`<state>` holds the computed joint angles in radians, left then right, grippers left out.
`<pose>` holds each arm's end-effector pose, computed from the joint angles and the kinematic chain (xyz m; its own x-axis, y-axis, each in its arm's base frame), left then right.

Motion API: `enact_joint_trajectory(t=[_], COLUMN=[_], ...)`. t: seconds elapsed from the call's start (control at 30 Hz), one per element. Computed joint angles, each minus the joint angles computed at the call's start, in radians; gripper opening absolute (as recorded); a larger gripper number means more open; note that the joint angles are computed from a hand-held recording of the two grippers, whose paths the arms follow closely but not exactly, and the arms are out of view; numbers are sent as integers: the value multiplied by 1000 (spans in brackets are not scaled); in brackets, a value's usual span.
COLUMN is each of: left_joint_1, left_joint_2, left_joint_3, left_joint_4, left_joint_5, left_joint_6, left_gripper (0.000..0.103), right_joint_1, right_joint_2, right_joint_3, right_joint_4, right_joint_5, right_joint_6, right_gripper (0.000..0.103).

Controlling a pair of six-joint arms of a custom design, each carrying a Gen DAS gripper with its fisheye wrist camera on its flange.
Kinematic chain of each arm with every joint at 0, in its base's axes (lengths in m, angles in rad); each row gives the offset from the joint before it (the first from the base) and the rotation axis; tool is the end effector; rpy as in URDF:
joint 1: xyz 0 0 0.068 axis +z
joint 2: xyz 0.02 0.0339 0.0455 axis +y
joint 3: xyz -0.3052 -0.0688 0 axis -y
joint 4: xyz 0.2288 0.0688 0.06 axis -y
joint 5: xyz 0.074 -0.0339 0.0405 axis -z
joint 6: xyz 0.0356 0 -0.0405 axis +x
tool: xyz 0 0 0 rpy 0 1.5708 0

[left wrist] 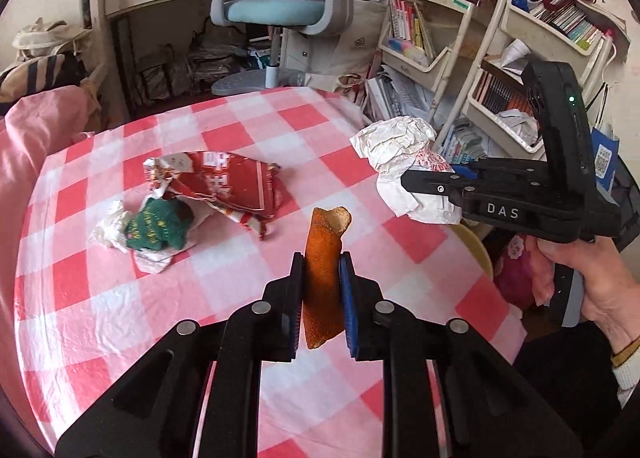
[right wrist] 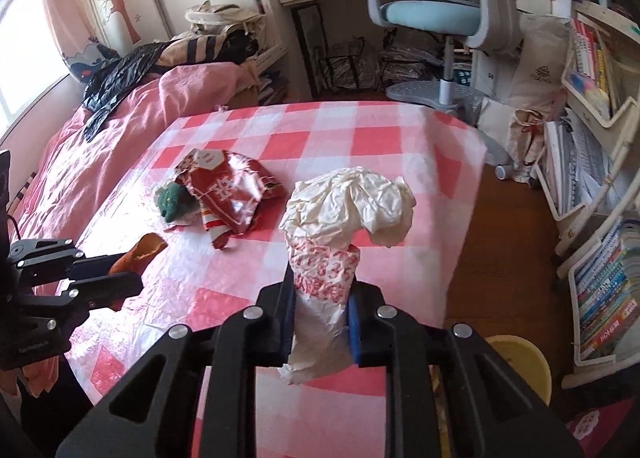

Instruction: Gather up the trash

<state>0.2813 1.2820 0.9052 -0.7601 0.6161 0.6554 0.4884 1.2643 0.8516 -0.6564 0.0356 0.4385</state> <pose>0.2086 0.0389 0.2842 -0.6869 0.3193 -0.6529 0.5367 0.8286 -0.1594 0.1898 0.0994 0.2716 -0.8937 0.0056 -0.4487 -0.0821 0.9810 0.1759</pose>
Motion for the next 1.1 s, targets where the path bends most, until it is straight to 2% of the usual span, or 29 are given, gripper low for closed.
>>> enact_joint_trajectory(t=[0.13,0.3,0.37,0.4,0.43,0.5,0.57,0.67,0.7,0.77,0.83,0.9,1.0,1.1], left_joint_1=[-195,-593,-770,-858,-923,-1030,-1106,-1139,-1139,-1118,-1098,-1049,-920,-764], left_joint_2=[-88,-152,-121,-93,-57,28,116,187,188,153,100,20,-116,-253], left_joint_3=[-57,-135,-154,-158,-156,-140,-115,-94,-93,-111,-129,-145,-150,-147], left_joint_4=[48,220,308,349,385,442,484,509,512,524,513,486,398,299], left_joint_5=[-22,-171,-254,-307,-347,-416,-490,-525,-543,-552,-598,-632,-619,-616], left_joint_6=[-183,-532,-663,-712,-743,-794,-846,-888,-901,-905,-902,-895,-859,-758], left_gripper=[17,17,17,17,17,17,17,29,38,45,59,67,79,86], right_joint_1=[-127,-358,-491,-556,-618,-746,-913,-1006,-1012,-996,-944,-866,-688,-465], right_joint_2=[-90,-145,-141,-132,-134,-138,-151,-195,-210,-236,-256,-268,-281,-292], right_joint_3=[-41,-143,-187,-202,-214,-215,-199,-164,-153,-143,-139,-133,-123,-94], right_joint_4=[-122,-211,-236,-243,-244,-250,-252,-243,-237,-224,-195,-167,-124,-96], right_joint_5=[44,-1,-30,-45,-41,-50,-118,-168,-191,-230,-249,-239,-190,-77], right_joint_6=[-87,-259,-351,-391,-423,-472,-509,-501,-492,-460,-416,-365,-266,-155], right_gripper=[21,23,36,55,62,62,62,64,65,65,68,71,74,77])
